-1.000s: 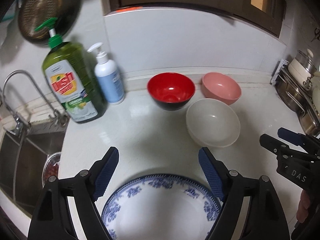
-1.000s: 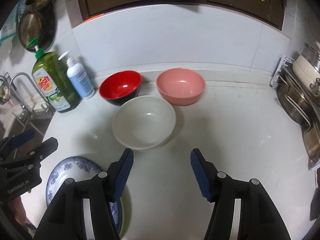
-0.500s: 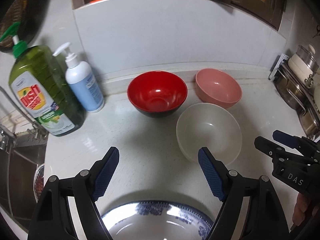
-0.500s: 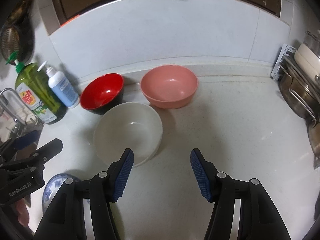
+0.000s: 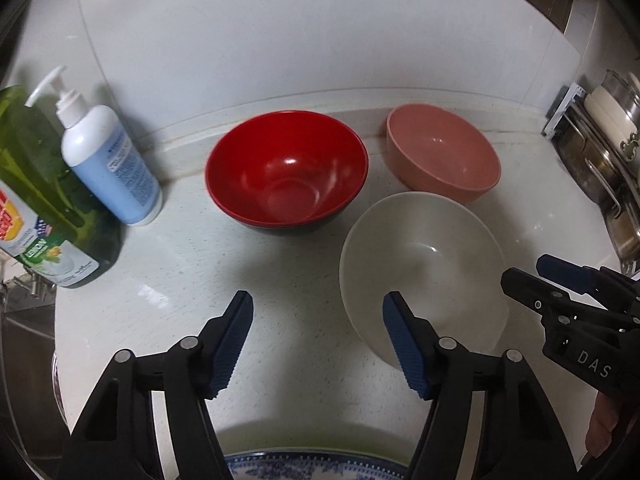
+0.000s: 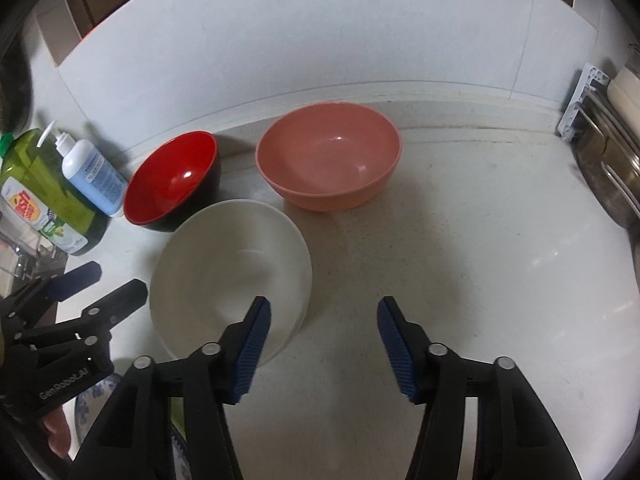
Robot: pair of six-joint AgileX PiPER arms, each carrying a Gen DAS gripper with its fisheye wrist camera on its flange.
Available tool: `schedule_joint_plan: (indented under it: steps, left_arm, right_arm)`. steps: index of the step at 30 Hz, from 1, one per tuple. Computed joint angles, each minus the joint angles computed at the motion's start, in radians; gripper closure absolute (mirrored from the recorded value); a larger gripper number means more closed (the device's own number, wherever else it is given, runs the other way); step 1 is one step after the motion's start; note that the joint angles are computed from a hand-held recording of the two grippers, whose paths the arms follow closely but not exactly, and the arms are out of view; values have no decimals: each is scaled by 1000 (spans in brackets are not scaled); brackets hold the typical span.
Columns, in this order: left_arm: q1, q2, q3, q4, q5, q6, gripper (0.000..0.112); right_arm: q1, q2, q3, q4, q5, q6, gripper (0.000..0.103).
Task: Organize plates and bowls
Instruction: 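Move both grippers forward to the rim of the cream bowl, then close both grippers on the cream bowl rim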
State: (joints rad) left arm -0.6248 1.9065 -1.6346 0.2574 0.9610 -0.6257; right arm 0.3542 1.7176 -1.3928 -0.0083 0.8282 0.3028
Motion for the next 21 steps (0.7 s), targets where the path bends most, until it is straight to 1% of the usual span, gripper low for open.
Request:
schedule_joint_plan:
  steps: [2,4,8,10,13,14,18,21]
  left_arm:
    - [4,21,-20,-12,5,9,51]
    - [7,39,-39,-22,10,18,52]
    - [13,77,-81,-43,21,40,62]
    - [18,92,-98,-62,25,50,66]
    - [23,109,-113,-86,24,66,74]
    - [26,114,-114,-91,21,71,79]
    - [27,134,-135,-111,30,85,90]
    - [16,144,-150,-112,34,87,93]
  right_arm:
    - [-6,18,-10,18,1,-15,51]
    - [-14,31,-16,39,3,-34,56]
    - [-22,51,-28,58,7,-53,61]
    - [-26,62,-34,74,10,-68,67]
    - [-29,70,-37,85,13,-82,72]
    - [-29,72,-38,87,15,-85,72]
    - [-35,84,-45,114,22,-106,82]
    - [-41,86,-42,139,21,-125,87]
